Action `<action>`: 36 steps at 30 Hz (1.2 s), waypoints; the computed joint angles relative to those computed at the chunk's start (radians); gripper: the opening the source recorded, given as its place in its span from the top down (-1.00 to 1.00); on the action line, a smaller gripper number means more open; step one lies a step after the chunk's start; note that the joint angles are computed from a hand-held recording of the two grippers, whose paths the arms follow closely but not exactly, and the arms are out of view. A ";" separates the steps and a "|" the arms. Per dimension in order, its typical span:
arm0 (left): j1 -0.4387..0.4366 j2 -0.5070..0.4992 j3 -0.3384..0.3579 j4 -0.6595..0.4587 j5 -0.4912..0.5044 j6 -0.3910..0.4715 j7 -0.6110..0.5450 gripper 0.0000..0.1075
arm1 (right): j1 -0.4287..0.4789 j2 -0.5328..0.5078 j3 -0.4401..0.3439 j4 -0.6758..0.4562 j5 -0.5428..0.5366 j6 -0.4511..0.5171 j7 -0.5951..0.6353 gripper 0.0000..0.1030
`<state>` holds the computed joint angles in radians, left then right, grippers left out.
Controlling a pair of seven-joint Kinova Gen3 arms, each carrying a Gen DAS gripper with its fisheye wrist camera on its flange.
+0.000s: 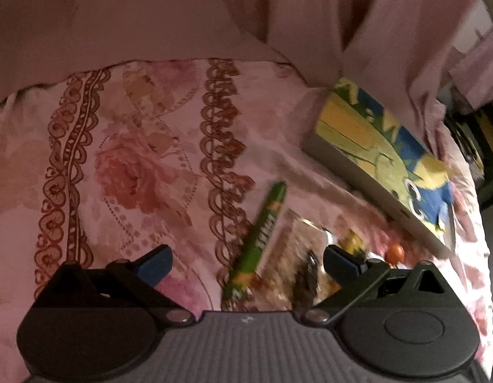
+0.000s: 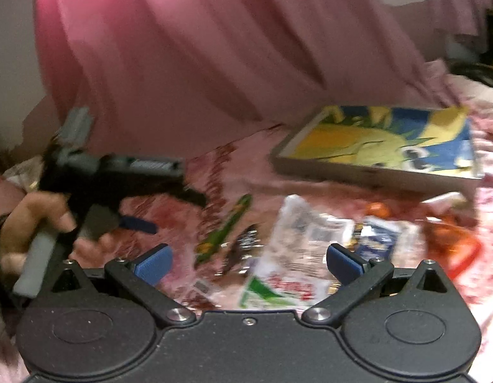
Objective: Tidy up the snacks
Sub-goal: 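Lower the left tool toward the green sausage while the right tool approaches the dark jerky packet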
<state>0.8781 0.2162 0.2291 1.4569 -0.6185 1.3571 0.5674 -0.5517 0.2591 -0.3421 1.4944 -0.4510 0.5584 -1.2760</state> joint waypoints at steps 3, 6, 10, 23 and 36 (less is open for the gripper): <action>-0.043 -0.017 -0.003 0.037 0.041 -0.063 -0.051 -0.91 | -0.040 0.042 -0.004 -0.049 0.031 0.019 -0.004 -0.99; -0.066 -0.020 -0.004 0.059 0.059 -0.091 -0.084 -0.91 | -0.093 0.083 0.007 -0.097 0.086 0.032 -0.030 -0.99; -0.083 -0.040 -0.007 0.103 0.058 -0.135 -0.076 -0.90 | -0.142 0.143 0.019 -0.160 0.143 0.063 -0.071 -0.96; -0.122 -0.010 -0.004 0.083 0.071 -0.185 -0.302 -0.72 | -0.300 0.219 0.140 -0.213 0.347 0.097 -0.390 -0.61; -0.122 0.001 -0.014 0.068 0.101 -0.182 -0.417 -0.12 | -0.285 0.215 0.109 -0.186 0.375 0.084 -0.532 -0.64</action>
<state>0.7559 0.2176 0.2155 1.5246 -0.5174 1.1746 0.1500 -0.8371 0.4738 -0.2334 1.3087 -0.0762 0.6423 -1.8077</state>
